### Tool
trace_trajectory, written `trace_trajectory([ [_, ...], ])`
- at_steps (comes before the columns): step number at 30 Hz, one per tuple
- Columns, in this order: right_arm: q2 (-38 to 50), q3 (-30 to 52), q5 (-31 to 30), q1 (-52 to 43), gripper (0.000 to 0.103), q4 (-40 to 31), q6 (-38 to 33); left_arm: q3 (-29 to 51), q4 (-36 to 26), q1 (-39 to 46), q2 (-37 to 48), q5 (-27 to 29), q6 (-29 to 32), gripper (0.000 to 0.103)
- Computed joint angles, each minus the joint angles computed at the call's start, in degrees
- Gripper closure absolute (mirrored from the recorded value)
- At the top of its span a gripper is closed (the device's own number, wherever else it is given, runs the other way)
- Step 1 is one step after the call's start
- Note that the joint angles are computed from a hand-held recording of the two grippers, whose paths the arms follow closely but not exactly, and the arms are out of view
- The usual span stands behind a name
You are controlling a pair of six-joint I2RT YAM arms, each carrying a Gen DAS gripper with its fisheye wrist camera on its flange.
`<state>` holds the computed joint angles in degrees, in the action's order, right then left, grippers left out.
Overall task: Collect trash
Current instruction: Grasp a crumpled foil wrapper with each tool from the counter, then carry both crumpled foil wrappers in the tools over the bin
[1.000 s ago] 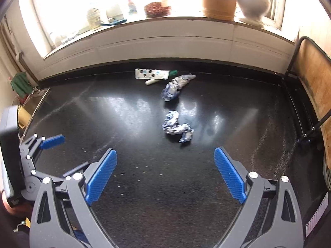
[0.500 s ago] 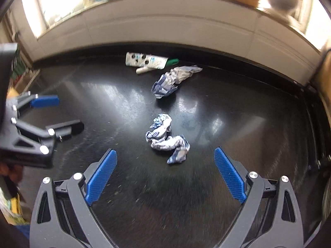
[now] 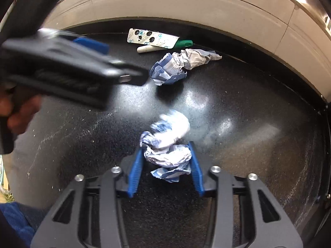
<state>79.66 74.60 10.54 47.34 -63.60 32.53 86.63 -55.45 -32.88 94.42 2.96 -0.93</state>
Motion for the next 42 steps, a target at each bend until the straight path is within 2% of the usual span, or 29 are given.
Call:
trace_trajectory([
  [6,-3.0,-0.7,-1.0,-1.9,0.063,-2.3,-0.5,5.4,1.6,-2.7,7.2,1.3,0.5,0.008],
  [8,-3.6,-0.9,-1.0,-2.6,0.063,-3.0,-0.4,6.6,1.7,-3.4,9.1,1.9,0.4,0.020],
  [10,-4.0,-1.1,-1.1,-3.4,0.064,-3.2,-0.3,6.6,2.6,-4.3,9.8,0.9,0.7,0.042],
  [11,-4.1,-1.1,-1.2,-3.9,0.063,-3.3,0.0,6.4,3.1,-4.9,9.8,0.3,1.4,0.048],
  [12,-4.4,-1.1,-1.1,-4.0,0.064,-3.8,0.5,6.5,3.1,-5.1,9.8,0.1,1.8,0.062],
  [14,-4.7,-0.7,-0.8,-4.4,0.064,-4.4,1.6,7.3,1.7,-5.0,10.0,1.2,1.7,0.074],
  [19,-6.0,1.2,0.1,-4.3,0.064,-6.8,4.9,4.2,0.9,-5.5,4.3,-1.2,0.5,0.075],
  [24,-7.6,5.3,2.8,0.0,0.064,-11.5,10.6,-2.0,-2.7,-6.0,-6.7,-5.0,-1.9,0.075],
  [30,-7.1,11.0,8.2,9.5,0.064,-18.3,17.5,-11.3,-9.3,-8.9,-22.7,-10.2,-8.7,0.075],
  [35,-6.1,14.0,11.6,20.0,0.064,-23.5,26.8,-17.0,-15.3,-10.5,-33.5,-11.9,-13.6,0.075],
  [38,-4.7,14.9,12.2,24.7,0.064,-24.8,30.9,-18.9,-18.5,-13.3,-37.8,-14.3,-16.8,0.075],
  [42,-2.2,17.3,12.6,28.3,0.064,-25.7,32.7,-20.1,-21.8,-16.3,-42.0,-17.1,-21.1,0.075],
])
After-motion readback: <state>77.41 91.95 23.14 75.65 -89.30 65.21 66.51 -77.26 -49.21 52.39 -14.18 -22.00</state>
